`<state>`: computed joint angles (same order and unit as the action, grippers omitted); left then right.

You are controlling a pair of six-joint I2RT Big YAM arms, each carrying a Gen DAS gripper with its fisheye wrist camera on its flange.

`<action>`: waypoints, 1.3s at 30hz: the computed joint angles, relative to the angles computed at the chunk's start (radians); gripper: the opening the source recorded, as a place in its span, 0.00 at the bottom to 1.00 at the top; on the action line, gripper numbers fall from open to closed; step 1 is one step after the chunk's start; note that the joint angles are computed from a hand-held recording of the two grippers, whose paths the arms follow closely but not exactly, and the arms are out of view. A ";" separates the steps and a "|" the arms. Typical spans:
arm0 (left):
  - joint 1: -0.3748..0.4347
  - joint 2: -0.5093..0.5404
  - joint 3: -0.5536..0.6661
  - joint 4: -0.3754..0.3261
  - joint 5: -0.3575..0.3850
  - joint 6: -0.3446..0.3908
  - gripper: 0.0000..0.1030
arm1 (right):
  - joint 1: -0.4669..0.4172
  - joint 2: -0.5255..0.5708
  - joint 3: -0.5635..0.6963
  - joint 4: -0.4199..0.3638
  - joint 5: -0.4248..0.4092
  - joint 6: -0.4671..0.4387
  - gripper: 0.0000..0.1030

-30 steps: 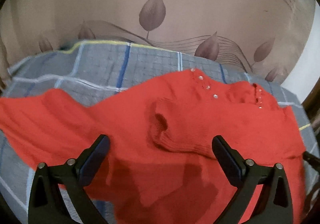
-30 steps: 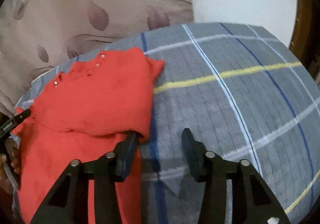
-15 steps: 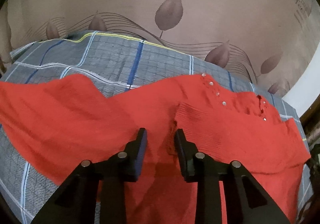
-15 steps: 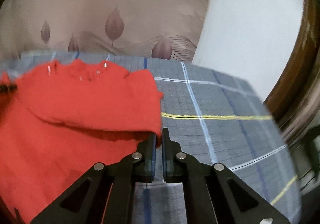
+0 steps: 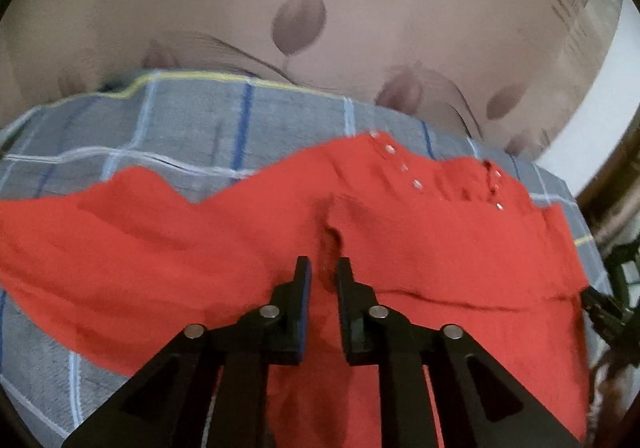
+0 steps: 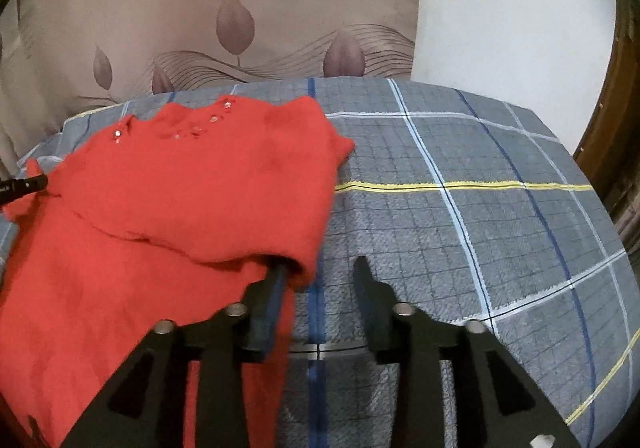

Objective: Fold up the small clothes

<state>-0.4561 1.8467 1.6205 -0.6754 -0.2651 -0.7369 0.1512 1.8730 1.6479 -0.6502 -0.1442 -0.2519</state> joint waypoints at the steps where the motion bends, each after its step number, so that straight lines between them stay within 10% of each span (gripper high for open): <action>1: 0.003 0.020 0.031 -0.042 0.015 -0.002 0.33 | 0.005 -0.002 -0.008 0.014 0.004 -0.006 0.48; 8: -0.001 0.055 0.067 -0.024 0.040 -0.007 0.59 | -0.004 -0.009 -0.022 0.038 -0.033 -0.001 0.51; 10: -0.013 0.066 0.076 -0.022 0.007 0.004 0.49 | -0.007 -0.008 -0.020 0.036 -0.040 0.005 0.51; 11: -0.018 0.074 0.089 -0.041 -0.019 0.010 0.10 | -0.008 -0.007 -0.020 0.036 -0.040 0.007 0.51; 12: -0.020 0.083 0.105 -0.063 -0.028 0.015 0.04 | -0.008 -0.009 -0.021 0.036 -0.039 0.011 0.51; 20: -0.022 -0.036 -0.026 0.024 -0.118 -0.093 0.04 | -0.026 -0.031 -0.050 0.079 -0.091 0.050 0.76; 31: -0.024 -0.024 -0.078 0.087 -0.106 -0.080 0.04 | -0.089 0.007 0.021 0.035 -0.294 0.199 0.77; 36: -0.014 -0.041 -0.109 0.126 -0.080 -0.099 0.06 | -0.017 0.016 0.031 0.048 -0.090 0.110 0.18; 39: -0.020 -0.076 -0.155 0.169 -0.100 -0.131 0.08 | 0.033 0.052 0.056 -0.031 0.007 -0.006 0.16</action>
